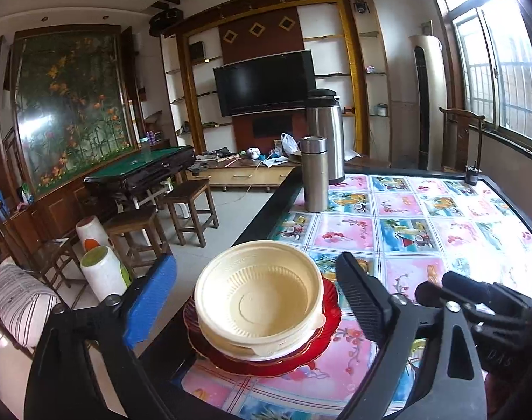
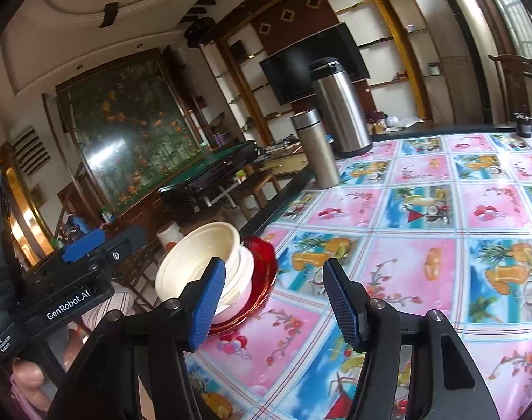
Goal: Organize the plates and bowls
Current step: 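Open both grippers and withdraw them from the stack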
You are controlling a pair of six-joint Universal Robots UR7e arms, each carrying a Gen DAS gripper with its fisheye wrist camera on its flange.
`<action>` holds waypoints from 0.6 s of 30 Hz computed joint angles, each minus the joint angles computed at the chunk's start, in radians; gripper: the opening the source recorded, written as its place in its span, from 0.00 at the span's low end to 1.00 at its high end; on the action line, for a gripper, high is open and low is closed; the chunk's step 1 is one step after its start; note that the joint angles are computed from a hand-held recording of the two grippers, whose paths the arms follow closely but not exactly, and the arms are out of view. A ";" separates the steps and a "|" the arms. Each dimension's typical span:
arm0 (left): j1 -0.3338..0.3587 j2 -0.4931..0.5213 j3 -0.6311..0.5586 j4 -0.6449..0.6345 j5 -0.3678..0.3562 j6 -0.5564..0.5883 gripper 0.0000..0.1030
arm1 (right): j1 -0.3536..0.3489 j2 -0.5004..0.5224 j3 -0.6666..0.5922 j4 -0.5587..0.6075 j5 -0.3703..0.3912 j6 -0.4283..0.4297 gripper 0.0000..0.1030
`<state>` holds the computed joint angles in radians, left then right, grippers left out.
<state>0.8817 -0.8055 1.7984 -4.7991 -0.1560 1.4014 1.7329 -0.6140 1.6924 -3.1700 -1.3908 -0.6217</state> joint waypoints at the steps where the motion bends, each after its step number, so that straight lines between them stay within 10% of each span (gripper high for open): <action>1: 0.000 -0.003 0.005 0.004 0.002 -0.012 0.99 | 0.001 0.001 0.001 0.004 -0.001 -0.005 0.59; 18: 0.025 -0.023 0.055 0.136 0.051 -0.218 1.00 | 0.031 0.031 0.012 0.035 -0.024 -0.049 0.59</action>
<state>0.9064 -0.8288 1.8534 -4.6627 -0.1051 1.1832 1.7638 -0.5830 1.7039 -3.1354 -1.4150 -0.6710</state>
